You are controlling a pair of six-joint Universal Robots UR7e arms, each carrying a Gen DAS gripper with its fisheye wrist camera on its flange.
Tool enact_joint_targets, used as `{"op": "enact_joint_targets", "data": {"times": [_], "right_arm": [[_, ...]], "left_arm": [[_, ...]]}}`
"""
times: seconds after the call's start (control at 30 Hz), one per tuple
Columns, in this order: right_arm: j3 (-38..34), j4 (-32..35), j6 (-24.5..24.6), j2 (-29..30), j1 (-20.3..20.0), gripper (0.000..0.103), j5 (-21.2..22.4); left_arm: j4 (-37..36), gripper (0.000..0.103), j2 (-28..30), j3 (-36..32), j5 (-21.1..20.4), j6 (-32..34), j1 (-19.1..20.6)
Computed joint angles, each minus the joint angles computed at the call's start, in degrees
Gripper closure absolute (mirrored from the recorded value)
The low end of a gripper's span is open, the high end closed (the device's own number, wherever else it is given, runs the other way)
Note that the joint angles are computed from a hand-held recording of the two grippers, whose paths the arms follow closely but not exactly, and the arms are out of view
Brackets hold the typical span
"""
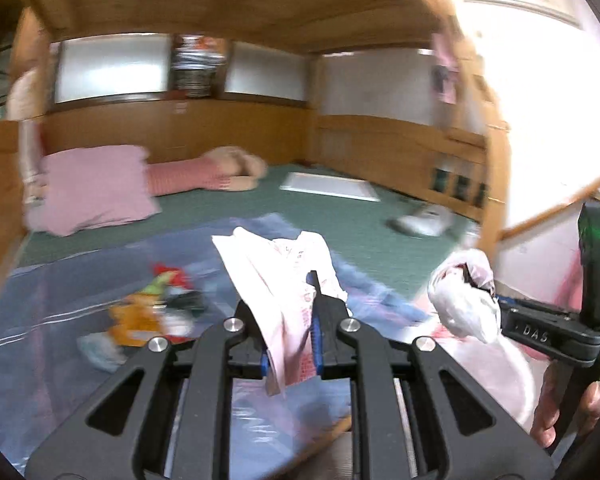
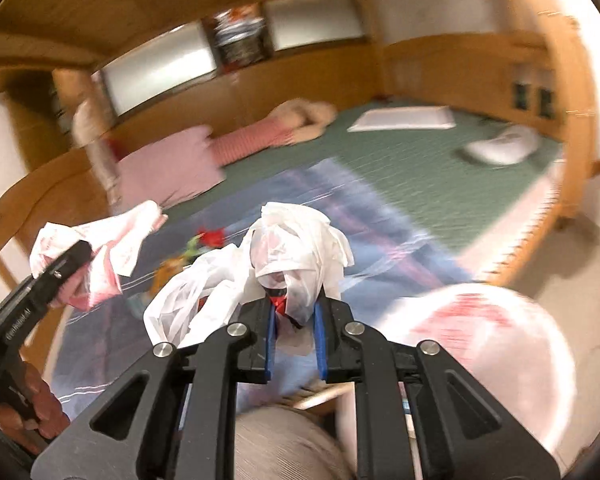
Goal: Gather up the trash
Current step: 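Carry the plastic bag and pink paper over the white bin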
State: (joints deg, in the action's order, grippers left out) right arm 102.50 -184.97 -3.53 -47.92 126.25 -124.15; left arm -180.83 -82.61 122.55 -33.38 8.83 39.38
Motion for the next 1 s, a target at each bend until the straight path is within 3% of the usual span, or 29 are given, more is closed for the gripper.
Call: {"op": "enact_joint_targets", "data": {"times": [0.27,0.4,0.53,0.9,1.0], "right_arm": [[12.66,-7.87,1.98,-11.78,0.73,0.086,-12.48],[17.09,-11.27,2.24,-15.86,0.7,0.086,-16.91],[19.48,-12.38,2.81,-18.06,0.18,0.086,-18.69],[22.23,-13.7,3.58,-20.5,-0.45,0.086,-17.62],[22.71,-14.29,3.78,-20.96,-0.38,0.086,-17.74]], "left_arm": [[0.78,0.087,10.44,-1.63,-11.78,-2.49,-4.0],[1.25,0.087,15.53,-2.71,-14.7,-3.24,-4.9],[2.15,0.087,18.62,-3.15,-15.96,-4.7,-5.52],[4.59,0.086,22.66,-6.18,-14.99,-5.21,-4.4],[5.0,0.078,23.85,-6.73,-13.01,-5.19,-4.73]]}}
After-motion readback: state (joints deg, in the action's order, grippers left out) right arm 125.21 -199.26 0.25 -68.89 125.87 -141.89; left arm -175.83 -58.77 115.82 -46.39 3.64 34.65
